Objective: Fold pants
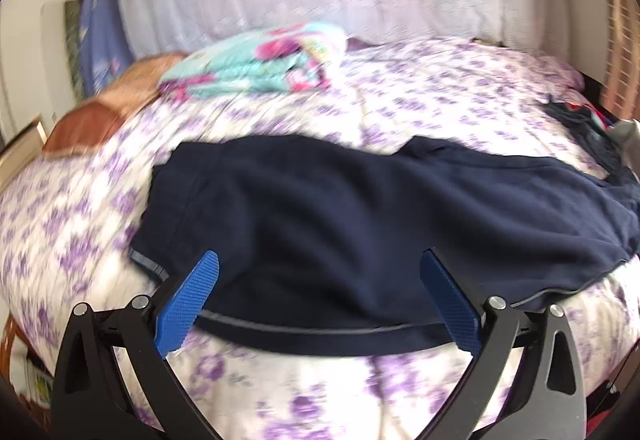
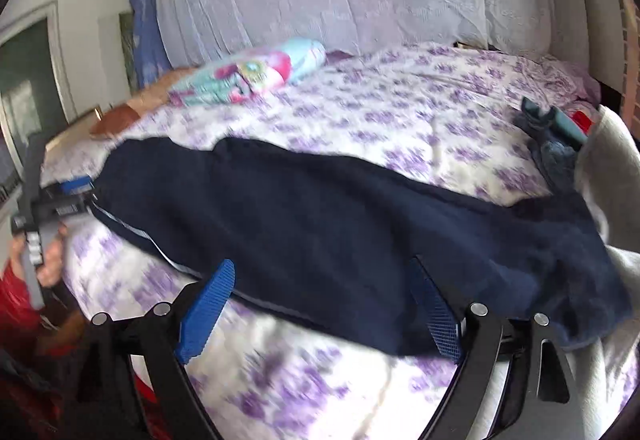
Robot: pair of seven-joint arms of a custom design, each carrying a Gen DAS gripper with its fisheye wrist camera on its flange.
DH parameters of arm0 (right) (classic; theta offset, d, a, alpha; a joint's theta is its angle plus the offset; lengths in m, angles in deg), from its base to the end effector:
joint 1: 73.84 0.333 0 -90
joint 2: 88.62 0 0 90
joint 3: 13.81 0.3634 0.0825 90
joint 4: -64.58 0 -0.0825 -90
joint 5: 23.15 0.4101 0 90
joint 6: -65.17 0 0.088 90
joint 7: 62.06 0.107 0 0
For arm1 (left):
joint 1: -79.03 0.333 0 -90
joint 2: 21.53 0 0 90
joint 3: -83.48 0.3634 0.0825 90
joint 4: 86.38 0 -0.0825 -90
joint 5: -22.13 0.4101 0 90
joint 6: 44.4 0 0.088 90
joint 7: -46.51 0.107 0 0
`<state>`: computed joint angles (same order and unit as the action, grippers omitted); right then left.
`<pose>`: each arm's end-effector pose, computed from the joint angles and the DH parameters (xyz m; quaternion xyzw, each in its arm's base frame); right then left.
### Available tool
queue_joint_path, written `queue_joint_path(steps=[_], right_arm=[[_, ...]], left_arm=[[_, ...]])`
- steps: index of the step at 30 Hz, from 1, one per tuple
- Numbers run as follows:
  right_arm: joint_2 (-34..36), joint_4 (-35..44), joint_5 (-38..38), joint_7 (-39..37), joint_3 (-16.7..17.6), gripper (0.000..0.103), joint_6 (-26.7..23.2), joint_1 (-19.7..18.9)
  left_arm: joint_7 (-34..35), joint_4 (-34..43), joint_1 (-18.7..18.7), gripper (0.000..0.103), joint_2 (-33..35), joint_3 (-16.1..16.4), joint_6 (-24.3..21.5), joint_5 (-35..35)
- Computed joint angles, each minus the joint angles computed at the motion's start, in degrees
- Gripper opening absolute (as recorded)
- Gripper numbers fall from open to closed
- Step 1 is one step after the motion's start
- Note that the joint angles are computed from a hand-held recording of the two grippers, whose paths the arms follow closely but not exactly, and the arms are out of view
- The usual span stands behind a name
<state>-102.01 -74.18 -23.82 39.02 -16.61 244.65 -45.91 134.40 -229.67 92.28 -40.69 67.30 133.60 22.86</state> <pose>0.4680 0.2188 0.5439 -0.7040 0.5455 -0.2034 0.4067 0.4843 -0.0379 0.5426 -0.6133 0.6498 -0.2973 0.3364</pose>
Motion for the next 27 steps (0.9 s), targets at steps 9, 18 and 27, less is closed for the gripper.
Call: queue_joint_path(steps=[9,18,27], right_arm=[[7.76,13.29,6.33,-19.68,-14.35,0.089,-21.4,16.64],[32.39,50.39,50.47,-40.71,-11.07,0.047,-40.53,10.31],[44.77,64.22,31.67,-27.02,-4.05,0.044,-41.95,5.28]], left_arm=[[-15.78,2.59,9.45,0.099,5.5,-7.29,-3.37,19.7],[-28.17,7.08,-17.55,0.098,9.5,23.36,-3.06,22.95],[-28.0,7.56,-22.87,0.098,9.78,28.12,-6.79,23.26]])
